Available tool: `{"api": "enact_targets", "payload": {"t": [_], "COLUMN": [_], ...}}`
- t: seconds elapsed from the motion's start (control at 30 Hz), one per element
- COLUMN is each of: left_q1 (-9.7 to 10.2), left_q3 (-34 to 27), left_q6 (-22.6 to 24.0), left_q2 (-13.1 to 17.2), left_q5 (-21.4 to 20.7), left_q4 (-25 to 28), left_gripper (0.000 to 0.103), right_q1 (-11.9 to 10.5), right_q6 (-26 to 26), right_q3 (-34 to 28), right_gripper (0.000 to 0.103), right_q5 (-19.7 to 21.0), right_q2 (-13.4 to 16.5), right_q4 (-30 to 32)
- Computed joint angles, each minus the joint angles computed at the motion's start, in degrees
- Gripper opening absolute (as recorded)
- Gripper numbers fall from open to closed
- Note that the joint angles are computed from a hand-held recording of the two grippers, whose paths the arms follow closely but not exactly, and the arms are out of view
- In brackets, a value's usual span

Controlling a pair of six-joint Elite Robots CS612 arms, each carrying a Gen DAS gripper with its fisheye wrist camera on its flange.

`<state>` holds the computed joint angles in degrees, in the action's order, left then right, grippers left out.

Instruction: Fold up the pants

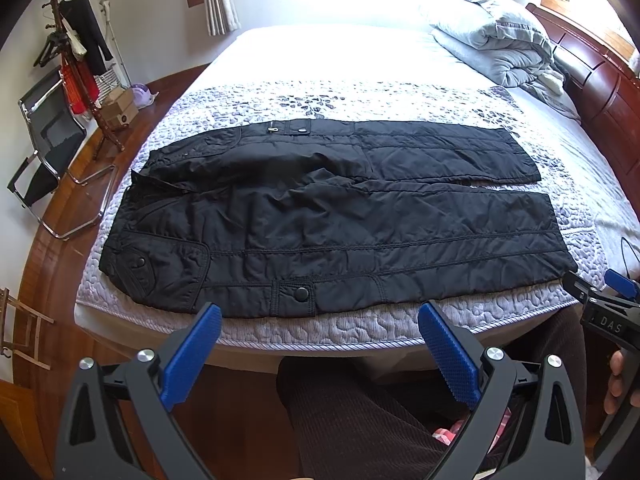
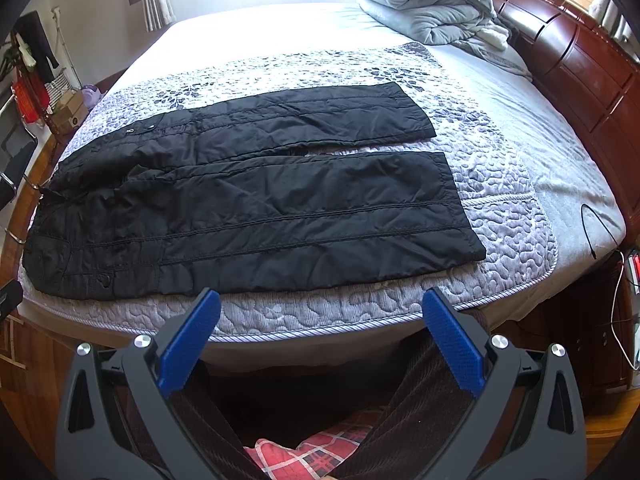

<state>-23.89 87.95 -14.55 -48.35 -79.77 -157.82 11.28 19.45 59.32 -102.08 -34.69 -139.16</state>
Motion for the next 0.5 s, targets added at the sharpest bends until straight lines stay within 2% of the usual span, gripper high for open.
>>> {"api": "enact_targets", "payload": {"t": [0.5], "left_q1": [0.00], "left_q3": [-0.6], "left_q6": [0.4], "left_q2": [0.1], "left_q5": [0.2], "left_q4": [0.6], "left_gripper": [0.099], "right_q1": [0.0], "right_q6": [0.1], "right_q3": [-0.1], "right_gripper": [0.101], "right_q5": [0.1], "right_q2": [0.1], "right_q4": [0.0]}}
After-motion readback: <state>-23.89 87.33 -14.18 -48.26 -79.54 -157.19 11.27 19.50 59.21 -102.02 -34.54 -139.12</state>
